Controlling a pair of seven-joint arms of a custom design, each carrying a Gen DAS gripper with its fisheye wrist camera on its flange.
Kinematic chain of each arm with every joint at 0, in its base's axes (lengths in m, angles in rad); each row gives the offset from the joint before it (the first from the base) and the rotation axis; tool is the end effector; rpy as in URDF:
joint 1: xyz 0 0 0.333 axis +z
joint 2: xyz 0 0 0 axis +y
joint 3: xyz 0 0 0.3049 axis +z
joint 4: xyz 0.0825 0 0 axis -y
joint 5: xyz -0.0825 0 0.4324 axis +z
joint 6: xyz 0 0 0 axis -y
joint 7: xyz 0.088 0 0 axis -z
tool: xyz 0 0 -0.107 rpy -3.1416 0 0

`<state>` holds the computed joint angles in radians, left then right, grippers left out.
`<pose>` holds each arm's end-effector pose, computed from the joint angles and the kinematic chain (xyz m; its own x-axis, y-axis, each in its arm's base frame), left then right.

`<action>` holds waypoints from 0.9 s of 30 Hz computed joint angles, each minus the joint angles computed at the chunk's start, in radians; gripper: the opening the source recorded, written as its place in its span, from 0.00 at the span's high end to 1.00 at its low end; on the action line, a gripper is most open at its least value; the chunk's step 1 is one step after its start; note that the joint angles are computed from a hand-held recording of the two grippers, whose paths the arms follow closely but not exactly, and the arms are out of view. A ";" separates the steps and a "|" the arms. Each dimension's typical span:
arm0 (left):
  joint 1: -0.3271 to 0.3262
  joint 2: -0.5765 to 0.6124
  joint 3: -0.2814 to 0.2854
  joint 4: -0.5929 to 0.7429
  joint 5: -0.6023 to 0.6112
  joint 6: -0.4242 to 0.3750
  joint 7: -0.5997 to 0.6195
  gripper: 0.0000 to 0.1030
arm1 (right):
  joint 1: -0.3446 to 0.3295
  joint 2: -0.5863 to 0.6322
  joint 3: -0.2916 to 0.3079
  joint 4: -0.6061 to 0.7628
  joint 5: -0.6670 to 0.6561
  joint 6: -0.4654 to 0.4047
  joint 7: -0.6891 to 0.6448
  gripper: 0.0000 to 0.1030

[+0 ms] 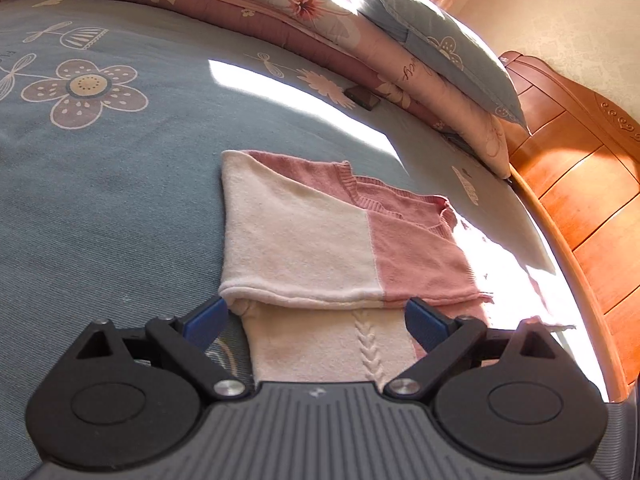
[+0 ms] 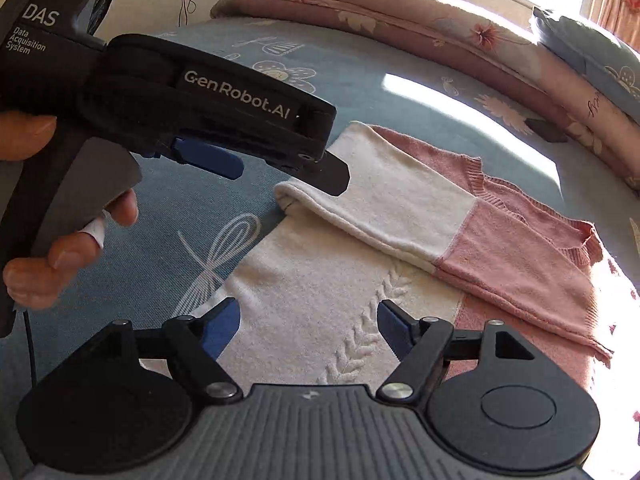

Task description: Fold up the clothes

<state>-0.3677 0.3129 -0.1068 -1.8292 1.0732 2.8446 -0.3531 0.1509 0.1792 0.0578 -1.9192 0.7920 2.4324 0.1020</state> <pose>0.6059 -0.3573 0.3879 0.2835 -0.8251 0.4886 -0.5876 -0.5522 -0.5914 0.6546 0.1394 0.4006 0.8990 -0.4334 0.0634 -0.3000 -0.7146 -0.6320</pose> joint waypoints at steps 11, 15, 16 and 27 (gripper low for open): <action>0.195 0.115 -0.249 0.039 -0.575 0.096 0.584 0.06 | -0.042 -0.012 -0.032 0.002 0.008 -0.011 0.035 0.20; 0.189 0.076 -0.259 0.009 -0.637 0.114 0.690 0.06 | -0.060 -0.004 -0.051 0.016 -0.044 -0.056 0.112 0.20; 0.152 0.067 -0.215 0.004 -0.618 0.147 0.663 0.06 | -0.067 0.000 -0.051 0.020 -0.038 -0.062 0.114 0.20; 0.119 0.092 -0.171 0.013 -0.754 0.099 0.717 0.03 | -0.116 0.125 -0.055 0.173 -0.020 -0.186 0.365 0.18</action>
<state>-0.2487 0.4048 -0.2779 -1.8165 0.3189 2.9438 0.3636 0.0344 0.3039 0.0023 -1.7460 0.7720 2.2464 0.4674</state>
